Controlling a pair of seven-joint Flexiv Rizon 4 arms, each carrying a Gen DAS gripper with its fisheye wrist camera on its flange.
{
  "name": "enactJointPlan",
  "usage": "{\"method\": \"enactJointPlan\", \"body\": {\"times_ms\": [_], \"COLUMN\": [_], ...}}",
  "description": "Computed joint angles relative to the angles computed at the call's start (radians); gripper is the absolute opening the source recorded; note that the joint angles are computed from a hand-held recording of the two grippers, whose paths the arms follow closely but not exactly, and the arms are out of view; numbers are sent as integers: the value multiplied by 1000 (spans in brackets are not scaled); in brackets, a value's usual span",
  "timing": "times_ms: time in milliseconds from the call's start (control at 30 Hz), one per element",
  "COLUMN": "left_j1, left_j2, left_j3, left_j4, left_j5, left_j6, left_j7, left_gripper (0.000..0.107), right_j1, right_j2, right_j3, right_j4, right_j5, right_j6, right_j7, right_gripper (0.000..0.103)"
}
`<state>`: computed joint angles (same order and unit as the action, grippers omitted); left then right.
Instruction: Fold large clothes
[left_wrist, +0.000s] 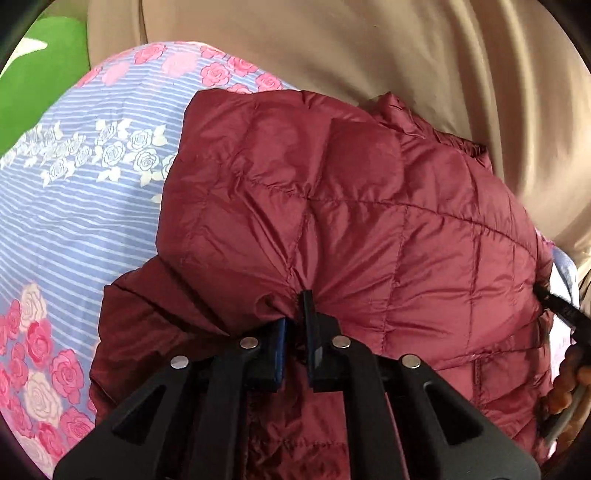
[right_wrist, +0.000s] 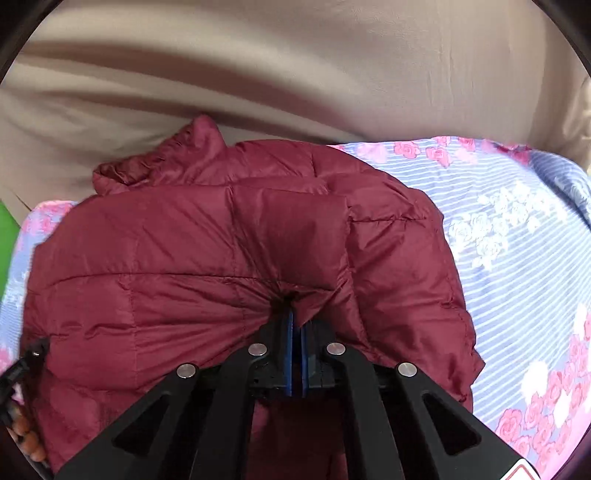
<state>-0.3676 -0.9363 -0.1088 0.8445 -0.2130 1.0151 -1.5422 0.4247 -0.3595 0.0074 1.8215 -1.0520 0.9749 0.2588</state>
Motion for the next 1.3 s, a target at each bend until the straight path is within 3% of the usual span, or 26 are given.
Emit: {"method": "enactJointPlan", "body": {"times_ms": [67,133,200,267,367,467,500,567,667,733,800,833,900,967,1033,1067,1100,1133,1167,1233,1300], "left_j1": [21,27,19,20,14,27,33,56,79,87,98,103,134,125,115,106,88,80,74,61,67], "left_j2": [15,16,21,41,28,22,18,26,32,41,69,79,118,145,156,154,146,136,124,106,104], "left_j3": [-36,-46,-33,-24,-23,-48,-61,-100,-142,-159,-170,-173,-212,-174,-140,-118,-77,-54,-34,7,-1], "left_j4": [44,57,66,98,77,79,81,113,145,168,214,230,295,318,318,307,282,262,236,190,199], "left_j5": [-26,-42,-40,-33,-35,-60,-72,-106,-153,-175,-194,-204,-243,-249,-244,-231,-208,-190,-168,-118,-96], "left_j6": [31,45,56,69,62,68,73,93,111,126,143,149,179,184,190,180,162,153,130,69,81], "left_j7": [22,30,26,29,20,26,32,59,101,132,157,163,202,173,134,114,74,47,28,-13,-15], "left_gripper": [8,8,8,8,8,8,9,10,13,16,17,19,35,62,63,63,63,60,51,34,33], "right_j1": [15,17,-12,-28,8,58,67,63,24,-30,-68,-77,-102,-139,-161,-163,-158,-135,-129,-67,-52], "right_j2": [48,108,136,77,-61,-143,-141,-96,29,92,148,178,205,208,167,121,82,51,23,41,98], "right_j3": [-6,-4,3,35,73,90,78,33,-39,-47,-19,-1,19,26,30,32,41,50,62,-12,-81], "right_j4": [40,94,112,34,-121,-213,-206,-123,73,173,234,254,263,251,202,155,119,79,42,28,46], "right_j5": [-34,-132,-287,-294,-151,-16,1,-7,-81,-154,-140,-130,-177,-247,-264,-216,-135,-34,2,-121,-433], "right_j6": [-54,-93,4,112,184,76,45,71,133,179,156,124,119,188,236,247,240,196,160,171,226], "right_j7": [80,259,384,256,-77,-315,-334,-273,-42,104,145,154,194,252,253,199,130,56,21,109,353], "right_gripper": [6,13,13,13,11,3,1,0,0,0,0,15,24,48,56,57,55,35,5,5,5]}}
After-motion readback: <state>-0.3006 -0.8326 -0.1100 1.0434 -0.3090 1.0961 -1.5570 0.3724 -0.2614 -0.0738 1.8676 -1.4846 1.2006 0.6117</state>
